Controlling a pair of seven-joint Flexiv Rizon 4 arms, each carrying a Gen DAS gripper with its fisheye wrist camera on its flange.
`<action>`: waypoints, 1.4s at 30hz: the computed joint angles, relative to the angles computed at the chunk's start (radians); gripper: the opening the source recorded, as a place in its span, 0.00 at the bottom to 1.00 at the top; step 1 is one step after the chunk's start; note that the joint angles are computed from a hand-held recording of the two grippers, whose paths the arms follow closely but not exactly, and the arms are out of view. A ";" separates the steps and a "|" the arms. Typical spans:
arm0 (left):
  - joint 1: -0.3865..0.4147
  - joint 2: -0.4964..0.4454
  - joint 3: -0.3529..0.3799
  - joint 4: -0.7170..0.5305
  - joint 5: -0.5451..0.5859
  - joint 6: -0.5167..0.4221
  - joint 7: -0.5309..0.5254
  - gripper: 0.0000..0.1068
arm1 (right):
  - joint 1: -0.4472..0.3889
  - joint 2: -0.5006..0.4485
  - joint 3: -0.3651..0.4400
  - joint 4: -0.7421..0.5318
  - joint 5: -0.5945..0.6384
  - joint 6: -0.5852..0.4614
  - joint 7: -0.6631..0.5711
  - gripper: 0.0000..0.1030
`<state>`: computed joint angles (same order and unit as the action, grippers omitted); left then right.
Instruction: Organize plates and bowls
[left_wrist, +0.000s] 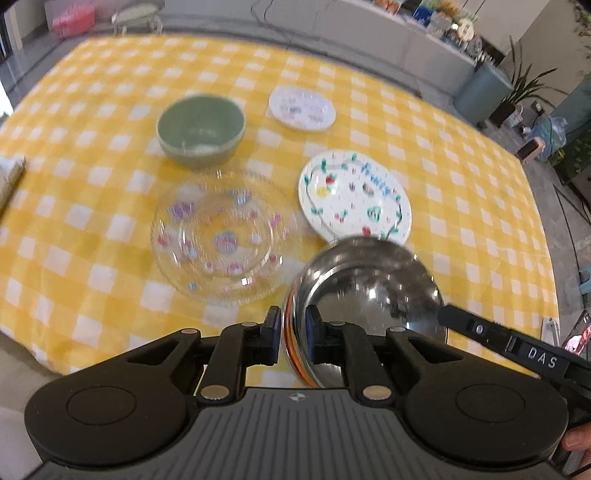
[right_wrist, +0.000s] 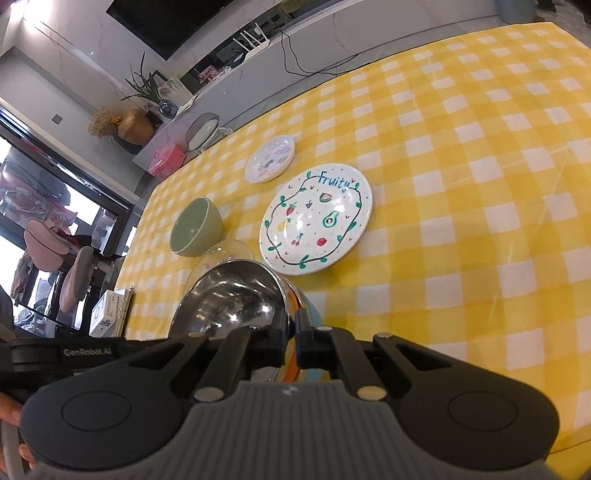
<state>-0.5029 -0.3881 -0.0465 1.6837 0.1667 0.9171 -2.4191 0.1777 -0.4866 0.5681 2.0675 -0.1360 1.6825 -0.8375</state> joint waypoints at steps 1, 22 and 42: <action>-0.004 0.000 0.005 -0.002 0.014 0.008 -0.006 0.13 | -0.009 -0.004 0.010 -0.001 0.002 0.006 -0.003 0.07; 0.016 0.087 0.058 0.031 0.200 0.050 0.025 0.26 | 0.529 0.099 -0.558 -0.005 -0.092 -0.012 0.057 0.37; 0.180 0.076 0.078 0.076 0.170 0.155 0.038 0.32 | 0.471 -0.180 -0.366 -0.566 -0.210 -0.457 -0.025 0.44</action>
